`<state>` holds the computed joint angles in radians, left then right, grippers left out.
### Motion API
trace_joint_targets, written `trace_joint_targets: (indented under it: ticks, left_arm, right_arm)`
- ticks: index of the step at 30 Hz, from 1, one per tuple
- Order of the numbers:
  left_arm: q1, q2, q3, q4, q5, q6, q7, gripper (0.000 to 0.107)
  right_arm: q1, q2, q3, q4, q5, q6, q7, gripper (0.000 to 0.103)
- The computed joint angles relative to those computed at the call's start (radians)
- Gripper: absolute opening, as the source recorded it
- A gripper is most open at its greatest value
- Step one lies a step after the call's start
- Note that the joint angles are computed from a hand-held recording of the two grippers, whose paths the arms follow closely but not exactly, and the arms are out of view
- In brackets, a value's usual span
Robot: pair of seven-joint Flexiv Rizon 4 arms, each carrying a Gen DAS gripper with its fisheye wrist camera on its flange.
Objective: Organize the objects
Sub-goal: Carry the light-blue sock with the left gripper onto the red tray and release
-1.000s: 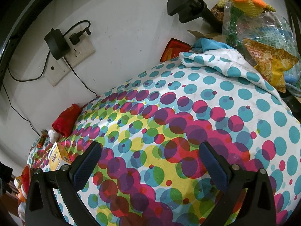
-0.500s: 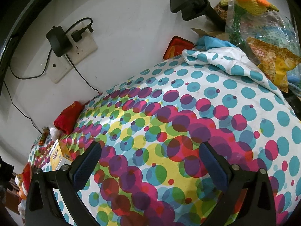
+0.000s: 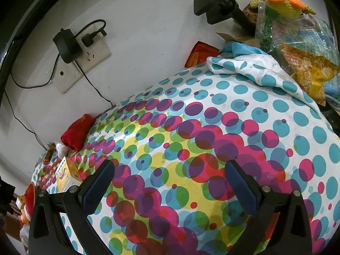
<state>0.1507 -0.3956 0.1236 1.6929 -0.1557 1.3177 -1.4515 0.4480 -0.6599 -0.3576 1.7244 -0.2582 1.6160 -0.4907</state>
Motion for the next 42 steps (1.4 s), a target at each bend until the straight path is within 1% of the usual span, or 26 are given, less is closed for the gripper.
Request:
trace_joint_targets:
  ticks: [3, 5, 6, 7, 9, 10, 12, 14, 15, 18, 20, 22, 23, 25, 26, 28, 29, 30, 31, 33, 35, 37, 40, 41, 42]
  left_arm:
    - [0.004, -0.037, -0.009, -0.026, -0.034, -0.029, -0.041, 0.026]
    - [-0.015, -0.059, 0.006, -0.041, -0.024, -0.037, -0.083, 0.026]
    - [-0.008, -0.063, -0.015, -0.035, -0.034, -0.028, -0.074, 0.026]
    - [0.008, -0.062, -0.055, -0.018, -0.055, -0.013, -0.036, 0.026]
    - [0.007, -0.064, -0.088, -0.004, -0.061, -0.007, 0.021, 0.026]
    - [-0.008, -0.068, -0.084, -0.006, -0.052, -0.013, 0.032, 0.026]
    - [-0.058, -0.094, -0.049, -0.037, -0.014, -0.023, 0.010, 0.026]
    - [-0.083, -0.124, -0.034, -0.077, -0.005, -0.052, -0.017, 0.026]
    - [-0.103, -0.146, -0.014, -0.110, 0.007, -0.085, -0.047, 0.026]
    - [-0.142, -0.206, 0.031, -0.193, 0.055, -0.143, -0.127, 0.026]
    - [-0.137, -0.226, 0.022, -0.214, 0.062, -0.169, -0.150, 0.026]
    - [-0.137, -0.225, 0.015, -0.208, 0.074, -0.174, -0.162, 0.026]
    - [-0.133, -0.218, 0.006, -0.201, 0.077, -0.179, -0.155, 0.026]
    - [-0.109, -0.196, -0.037, -0.177, 0.052, -0.209, -0.116, 0.026]
    - [-0.107, -0.184, -0.042, -0.164, 0.057, -0.211, -0.095, 0.026]
    - [-0.130, -0.185, -0.011, -0.173, 0.094, -0.200, -0.111, 0.031]
    - [-0.141, -0.197, 0.012, -0.194, 0.112, -0.195, -0.137, 0.033]
    - [-0.156, -0.213, 0.041, -0.226, 0.131, -0.214, -0.174, 0.043]
    - [-0.158, -0.229, 0.058, -0.261, 0.136, -0.250, -0.212, 0.048]
    - [-0.119, -0.227, 0.024, -0.264, 0.104, -0.260, -0.216, 0.051]
    - [-0.090, -0.216, -0.007, -0.243, 0.080, -0.233, -0.199, 0.054]
    - [-0.068, -0.193, -0.031, -0.211, 0.061, -0.204, -0.166, 0.055]
    - [-0.003, -0.138, -0.118, -0.104, -0.030, -0.061, -0.072, 0.055]
    - [0.016, -0.121, -0.145, -0.076, -0.062, -0.039, -0.031, 0.055]
    - [0.050, -0.095, -0.193, -0.038, -0.110, -0.016, 0.035, 0.055]
  right_arm:
    - [0.002, 0.001, -0.002, 0.001, 0.001, -0.002, 0.002, 0.103]
    - [0.006, 0.001, -0.005, 0.001, 0.001, -0.003, 0.004, 0.103]
    - [0.008, 0.002, -0.007, 0.003, 0.000, -0.003, 0.004, 0.103]
    - [0.009, 0.003, -0.008, 0.006, 0.000, 0.000, 0.004, 0.103]
    - [0.008, 0.000, -0.009, 0.001, 0.000, -0.002, 0.005, 0.103]
    - [0.006, -0.001, -0.007, 0.000, 0.000, -0.003, 0.005, 0.103]
    - [0.009, -0.004, -0.012, -0.001, 0.002, 0.005, 0.008, 0.103]
    - [0.004, -0.007, -0.006, -0.008, 0.002, -0.001, 0.006, 0.103]
    - [0.001, -0.007, -0.002, -0.009, 0.000, -0.002, 0.003, 0.103]
    - [0.000, -0.005, -0.002, -0.006, 0.003, 0.005, 0.002, 0.103]
    - [0.000, -0.006, -0.001, -0.008, 0.002, 0.002, -0.001, 0.103]
    - [0.001, -0.005, -0.002, -0.008, 0.003, 0.001, 0.000, 0.103]
    - [0.004, -0.005, -0.005, -0.006, 0.003, 0.001, 0.001, 0.103]
    - [0.003, -0.005, -0.004, -0.008, 0.002, -0.001, 0.000, 0.103]
    - [0.005, -0.005, -0.006, -0.007, 0.002, 0.001, 0.001, 0.103]
    - [0.006, -0.005, -0.007, -0.007, 0.003, -0.002, 0.003, 0.103]
    - [0.003, -0.004, -0.003, -0.007, 0.002, -0.004, 0.001, 0.103]
    - [0.000, -0.001, 0.000, -0.007, 0.001, -0.005, 0.000, 0.103]
    - [-0.004, 0.001, 0.005, -0.003, 0.001, -0.001, -0.002, 0.103]
    - [0.001, -0.001, 0.000, -0.008, 0.000, -0.009, 0.003, 0.103]
    - [-0.004, 0.002, 0.007, -0.011, -0.004, -0.021, 0.005, 0.103]
    - [-0.007, 0.006, 0.012, -0.011, -0.011, -0.028, 0.007, 0.103]
    - [-0.018, 0.006, 0.025, -0.014, -0.015, -0.030, 0.011, 0.103]
    - [-0.022, 0.004, 0.030, -0.018, -0.019, -0.032, 0.011, 0.103]
    - [-0.031, 0.004, 0.042, -0.022, -0.022, -0.037, 0.007, 0.103]
